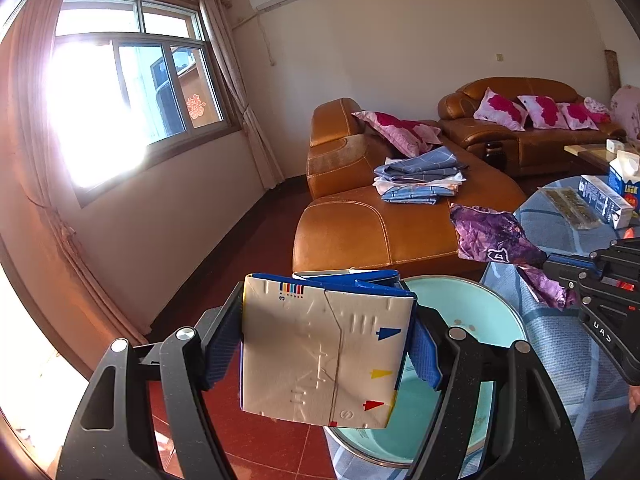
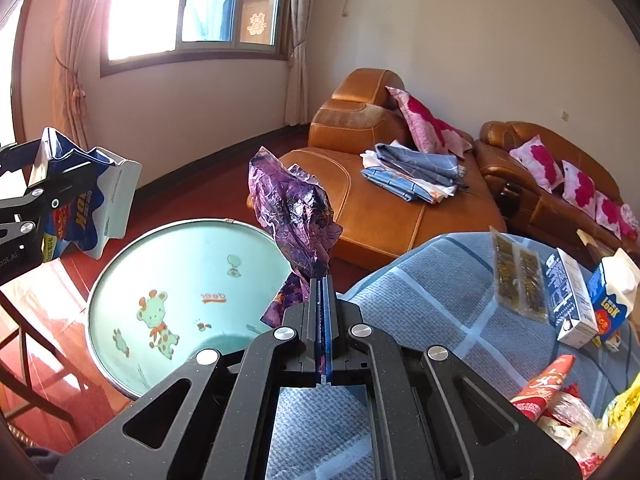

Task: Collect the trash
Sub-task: 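Carry both items over the blue bin and open both tools to drop them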

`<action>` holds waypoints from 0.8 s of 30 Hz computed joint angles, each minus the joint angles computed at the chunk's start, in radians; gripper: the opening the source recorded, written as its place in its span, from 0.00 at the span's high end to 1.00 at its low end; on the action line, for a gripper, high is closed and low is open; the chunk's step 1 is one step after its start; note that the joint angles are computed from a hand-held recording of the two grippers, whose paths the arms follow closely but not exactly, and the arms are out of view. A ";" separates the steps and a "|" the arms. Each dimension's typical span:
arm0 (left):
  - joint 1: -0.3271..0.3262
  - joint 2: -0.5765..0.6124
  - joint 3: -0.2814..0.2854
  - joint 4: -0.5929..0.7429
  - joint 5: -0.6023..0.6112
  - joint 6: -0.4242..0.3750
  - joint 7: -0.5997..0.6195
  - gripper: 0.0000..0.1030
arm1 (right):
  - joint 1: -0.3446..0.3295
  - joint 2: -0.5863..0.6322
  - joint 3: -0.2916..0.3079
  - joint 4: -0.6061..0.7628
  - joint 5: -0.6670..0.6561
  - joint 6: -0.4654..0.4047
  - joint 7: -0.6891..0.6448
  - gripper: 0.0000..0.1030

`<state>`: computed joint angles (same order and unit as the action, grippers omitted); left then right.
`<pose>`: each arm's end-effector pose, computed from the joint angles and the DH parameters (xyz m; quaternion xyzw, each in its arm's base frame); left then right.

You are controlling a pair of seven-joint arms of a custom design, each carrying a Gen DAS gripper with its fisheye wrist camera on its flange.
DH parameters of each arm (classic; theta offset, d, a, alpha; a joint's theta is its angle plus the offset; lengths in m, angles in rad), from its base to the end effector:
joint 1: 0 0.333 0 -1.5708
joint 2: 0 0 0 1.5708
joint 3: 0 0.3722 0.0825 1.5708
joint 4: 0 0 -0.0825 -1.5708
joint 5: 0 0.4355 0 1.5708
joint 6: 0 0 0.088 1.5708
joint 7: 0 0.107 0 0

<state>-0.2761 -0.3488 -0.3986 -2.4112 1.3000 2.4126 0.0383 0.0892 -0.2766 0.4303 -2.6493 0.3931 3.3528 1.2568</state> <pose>0.3862 -0.3163 0.4981 -0.5766 0.6200 -0.2562 0.4663 0.4288 0.2057 0.4582 -0.7518 0.4712 -0.2922 0.3568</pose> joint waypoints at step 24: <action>-0.002 0.027 0.016 0.004 0.021 0.071 -0.007 0.31 | 0.001 0.018 -0.003 0.008 -0.137 -0.018 0.030 0.68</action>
